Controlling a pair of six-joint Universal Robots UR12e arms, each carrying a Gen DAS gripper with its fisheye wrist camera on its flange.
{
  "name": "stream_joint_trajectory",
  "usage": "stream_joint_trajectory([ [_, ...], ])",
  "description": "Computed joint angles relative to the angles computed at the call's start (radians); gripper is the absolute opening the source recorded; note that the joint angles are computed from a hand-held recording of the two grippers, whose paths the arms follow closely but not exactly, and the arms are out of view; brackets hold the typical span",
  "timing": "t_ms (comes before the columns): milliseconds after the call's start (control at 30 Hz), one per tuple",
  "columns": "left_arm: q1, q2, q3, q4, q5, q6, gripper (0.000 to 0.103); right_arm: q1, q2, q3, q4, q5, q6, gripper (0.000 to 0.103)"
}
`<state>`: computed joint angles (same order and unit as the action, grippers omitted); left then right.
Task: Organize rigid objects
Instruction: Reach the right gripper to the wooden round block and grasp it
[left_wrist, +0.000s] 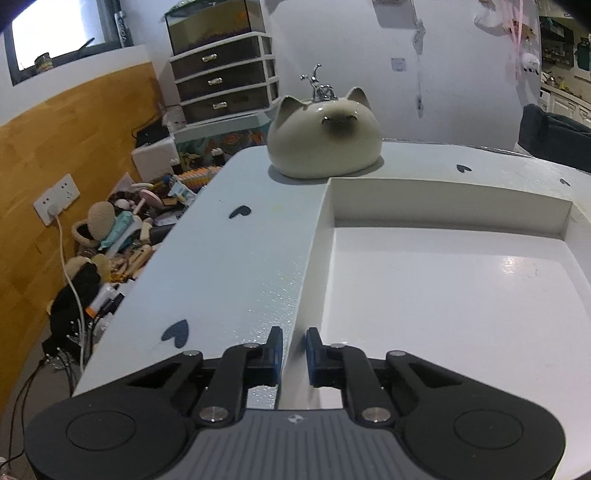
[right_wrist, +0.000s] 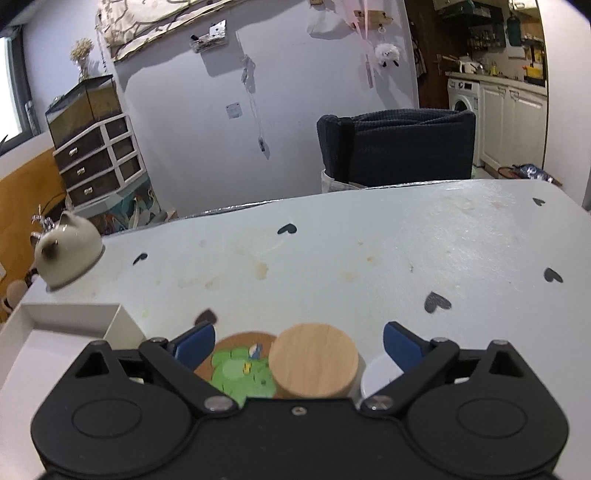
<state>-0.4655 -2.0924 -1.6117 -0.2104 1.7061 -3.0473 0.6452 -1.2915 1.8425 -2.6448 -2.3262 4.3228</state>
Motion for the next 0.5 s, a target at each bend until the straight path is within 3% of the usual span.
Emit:
stream_joint_trajectory([
  [200, 0.000, 0.003, -0.006, 0.009, -0.001, 0.008, 0.014, -0.038, 0.003, 0.017, -0.074, 0.075, -0.006, 0.097],
  [300, -0.003, 0.002, -0.011, 0.023, 0.002, 0.010, 0.013, -0.057, 0.006, 0.012, -0.039, 0.128, 0.010, 0.084],
  [500, 0.004, 0.006, -0.020, 0.023, -0.035, -0.008, 0.013, -0.074, 0.017, 0.000, 0.028, 0.191, 0.001, 0.084],
])
